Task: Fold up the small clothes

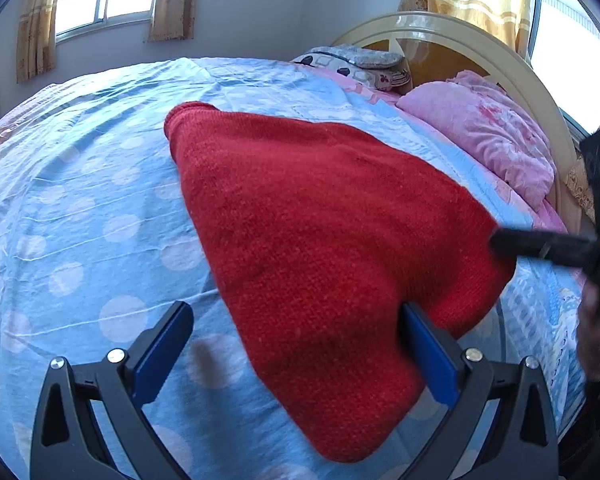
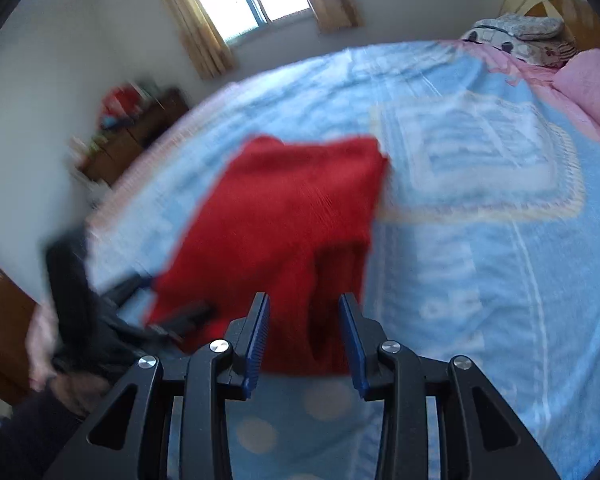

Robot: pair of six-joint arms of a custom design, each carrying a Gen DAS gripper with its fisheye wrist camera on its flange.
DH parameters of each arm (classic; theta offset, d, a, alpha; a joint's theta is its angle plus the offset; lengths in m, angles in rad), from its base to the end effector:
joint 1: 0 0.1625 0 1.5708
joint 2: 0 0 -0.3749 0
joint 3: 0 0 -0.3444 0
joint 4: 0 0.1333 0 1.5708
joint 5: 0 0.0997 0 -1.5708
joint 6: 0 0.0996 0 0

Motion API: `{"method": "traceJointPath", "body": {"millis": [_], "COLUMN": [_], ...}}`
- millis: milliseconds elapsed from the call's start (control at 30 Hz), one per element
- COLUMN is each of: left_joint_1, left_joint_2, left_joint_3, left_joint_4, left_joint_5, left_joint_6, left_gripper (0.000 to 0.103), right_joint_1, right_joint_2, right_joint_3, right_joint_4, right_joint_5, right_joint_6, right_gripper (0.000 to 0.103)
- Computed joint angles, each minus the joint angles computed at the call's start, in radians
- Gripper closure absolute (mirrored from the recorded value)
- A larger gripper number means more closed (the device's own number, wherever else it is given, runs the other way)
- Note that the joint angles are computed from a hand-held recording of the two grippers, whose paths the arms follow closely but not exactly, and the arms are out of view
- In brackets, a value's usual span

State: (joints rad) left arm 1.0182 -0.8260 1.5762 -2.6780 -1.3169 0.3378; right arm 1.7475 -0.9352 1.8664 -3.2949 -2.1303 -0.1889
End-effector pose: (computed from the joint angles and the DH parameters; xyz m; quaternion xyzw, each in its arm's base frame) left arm -0.1976 -0.6220 0.1478 0.4001 0.8907 -0.1885 0.1050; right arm 0.1773 -0.5354 0.1996 0.0563 -0.8912 0.3696 0.2570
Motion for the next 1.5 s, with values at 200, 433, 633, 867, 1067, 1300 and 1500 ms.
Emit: {"method": "traceJointPath", "body": {"millis": [200,433,633,867,1067,1300,1500], "left_joint_1": [0.034,0.012,0.008,0.007,0.011,0.005,0.022], "left_joint_2": [-0.019,0.003,0.003,0.001,0.004,-0.005,0.030], "left_joint_3": [0.000,-0.018,-0.011,-0.007,-0.016,-0.005,-0.093], "left_joint_4": [-0.018,0.024,0.015,0.013,0.031,0.008,0.095], "left_joint_5": [-0.087,-0.022,-0.006,0.002,-0.008,-0.019,-0.072], "left_joint_6": [-0.034,-0.047,-0.044,-0.038,-0.045,-0.029,-0.105], "left_gripper": [0.000,0.000,0.000,0.000,0.000,0.000,0.000], "right_joint_1": [0.015,-0.017,0.069,0.069,0.006,-0.019,-0.014], "right_joint_2": [0.002,-0.004,0.046,0.117,0.153,0.121,0.121], "right_joint_3": [0.047,0.045,-0.009,-0.145,-0.197,-0.154,-0.165], "right_joint_4": [-0.090,-0.029,-0.175,-0.085,-0.040,-0.045,-0.009], "right_joint_5": [-0.115,-0.101,-0.229,-0.053,-0.058,-0.028,-0.047], "right_joint_6": [-0.019,0.009,-0.089,-0.192,-0.155,-0.138,-0.172], "right_gripper": [0.098,0.097,0.060,0.060,0.060,0.061,0.061]}}
